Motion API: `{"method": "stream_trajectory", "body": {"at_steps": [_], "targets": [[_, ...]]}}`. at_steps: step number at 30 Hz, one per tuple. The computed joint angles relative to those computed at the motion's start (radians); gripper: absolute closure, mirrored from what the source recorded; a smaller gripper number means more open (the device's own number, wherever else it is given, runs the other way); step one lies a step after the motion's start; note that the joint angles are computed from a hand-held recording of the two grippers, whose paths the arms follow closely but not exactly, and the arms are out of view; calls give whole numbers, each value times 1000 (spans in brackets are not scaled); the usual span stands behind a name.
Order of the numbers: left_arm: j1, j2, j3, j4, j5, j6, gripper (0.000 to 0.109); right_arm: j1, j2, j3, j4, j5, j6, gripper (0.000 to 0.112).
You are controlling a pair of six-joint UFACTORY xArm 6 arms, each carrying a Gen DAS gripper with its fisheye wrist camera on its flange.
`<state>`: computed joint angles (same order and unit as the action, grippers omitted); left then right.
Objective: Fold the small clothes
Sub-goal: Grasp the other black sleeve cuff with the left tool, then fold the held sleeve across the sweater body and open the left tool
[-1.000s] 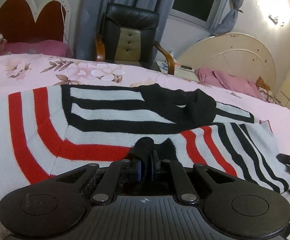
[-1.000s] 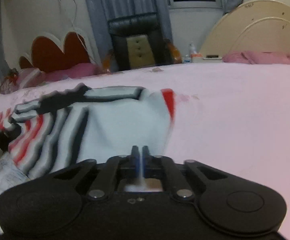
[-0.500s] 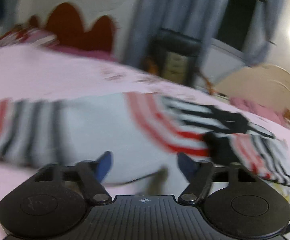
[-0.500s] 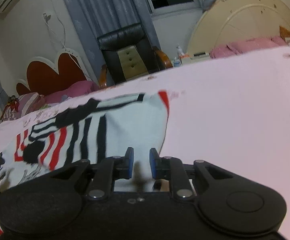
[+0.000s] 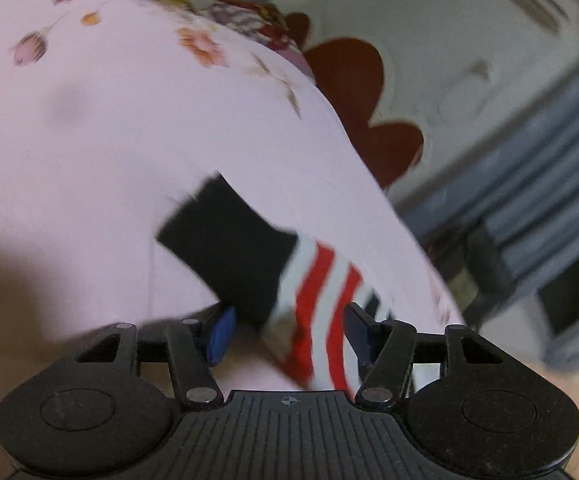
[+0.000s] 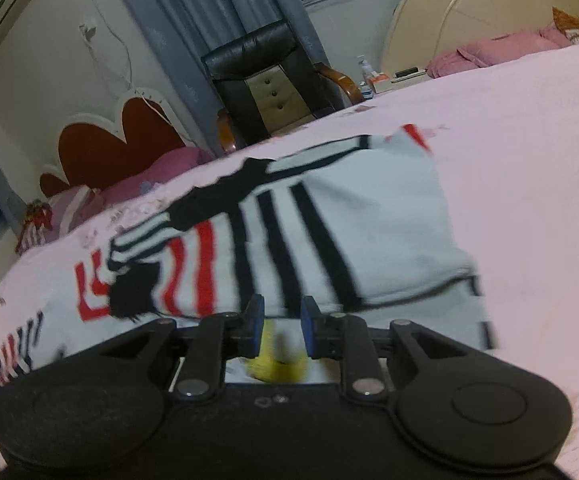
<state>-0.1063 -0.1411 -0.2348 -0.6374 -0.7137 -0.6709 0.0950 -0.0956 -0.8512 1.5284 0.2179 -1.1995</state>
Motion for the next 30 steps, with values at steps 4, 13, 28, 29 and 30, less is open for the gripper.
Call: {"method": "stream_trajectory", "body": {"at_steps": [4, 13, 28, 29, 30], "targets": [[61, 110, -28, 98, -94, -199, 74, 55, 18, -31, 23, -36, 16, 91], [84, 197, -181, 500, -193, -228, 104, 88, 19, -34, 30, -84, 25, 91], [-331, 844, -1369, 889, 570, -103, 104, -109, -47, 15, 137, -21, -36, 90], [-335, 879, -1446, 994, 643, -171, 104, -127, -46, 15, 144, -13, -41, 90], [-344, 899, -1482, 1056, 691, -211, 104, -148, -46, 18, 144, 1, -37, 90]]}}
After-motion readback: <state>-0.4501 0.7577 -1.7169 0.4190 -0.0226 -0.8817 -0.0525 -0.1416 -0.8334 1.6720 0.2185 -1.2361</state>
